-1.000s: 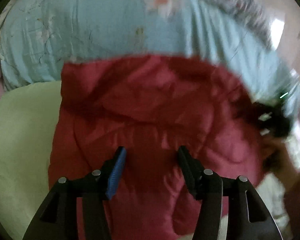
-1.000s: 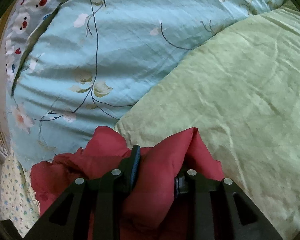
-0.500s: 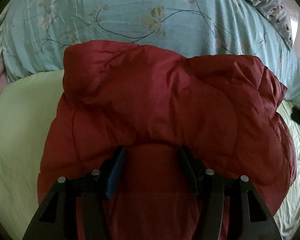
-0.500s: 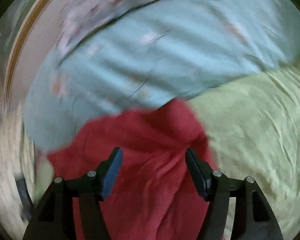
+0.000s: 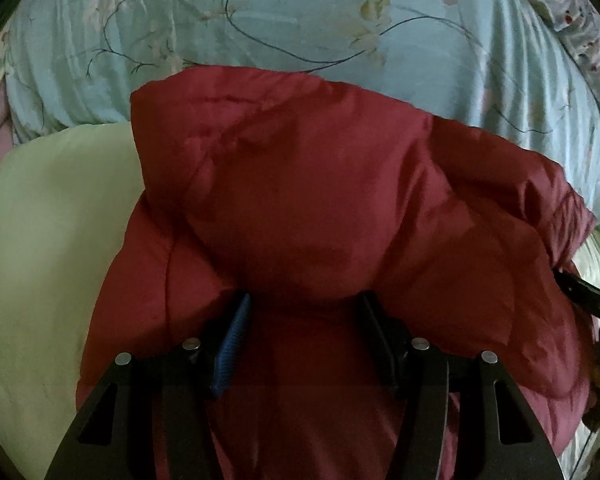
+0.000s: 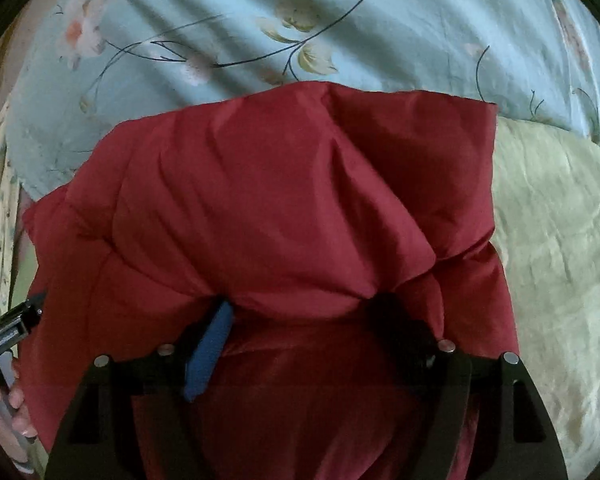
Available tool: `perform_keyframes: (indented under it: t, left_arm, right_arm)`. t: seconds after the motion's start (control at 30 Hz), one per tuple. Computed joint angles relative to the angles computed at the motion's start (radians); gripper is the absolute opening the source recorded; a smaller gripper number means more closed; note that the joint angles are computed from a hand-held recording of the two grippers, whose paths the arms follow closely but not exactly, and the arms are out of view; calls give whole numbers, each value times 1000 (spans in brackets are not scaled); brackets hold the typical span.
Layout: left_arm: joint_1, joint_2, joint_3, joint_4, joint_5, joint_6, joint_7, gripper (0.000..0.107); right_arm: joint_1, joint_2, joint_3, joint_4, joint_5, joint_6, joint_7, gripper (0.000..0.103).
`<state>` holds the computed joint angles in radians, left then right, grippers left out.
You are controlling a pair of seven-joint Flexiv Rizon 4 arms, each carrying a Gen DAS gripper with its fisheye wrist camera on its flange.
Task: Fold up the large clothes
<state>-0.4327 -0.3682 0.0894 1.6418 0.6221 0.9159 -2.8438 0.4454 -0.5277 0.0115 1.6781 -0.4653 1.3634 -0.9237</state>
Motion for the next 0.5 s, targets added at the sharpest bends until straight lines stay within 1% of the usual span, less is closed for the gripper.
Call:
perform_keyframes:
  t: [0.13,0.23,0.33,0.37,0.43,0.5]
  left_arm:
    - [0,-3,-4,-11,-10,-24,14,57]
    - [-4,19,-11,-6,-18,-40,23,56]
    - [-17,66,-19,22,-4,-43,1,56]
    - [-21,83,-23,32,7,-47,-10,57]
    - [-26,122,-35,57,25,-59,-29,59]
    - [-26,158,-51,80,46,-75,-53,61]
  right_arm:
    - [18,-4,-27,4,-20,14,26,76]
    - [23,-5,-35,7,-31,19,33,76]
    - [19,-2,-31,16,-32,34,34,76]
    - [40,-10,-48,17,-42,44,57,76]
    - [51,12,-65,55,-53,71,77,76]
    - [48,25,-65,70,-54,78,84,76]
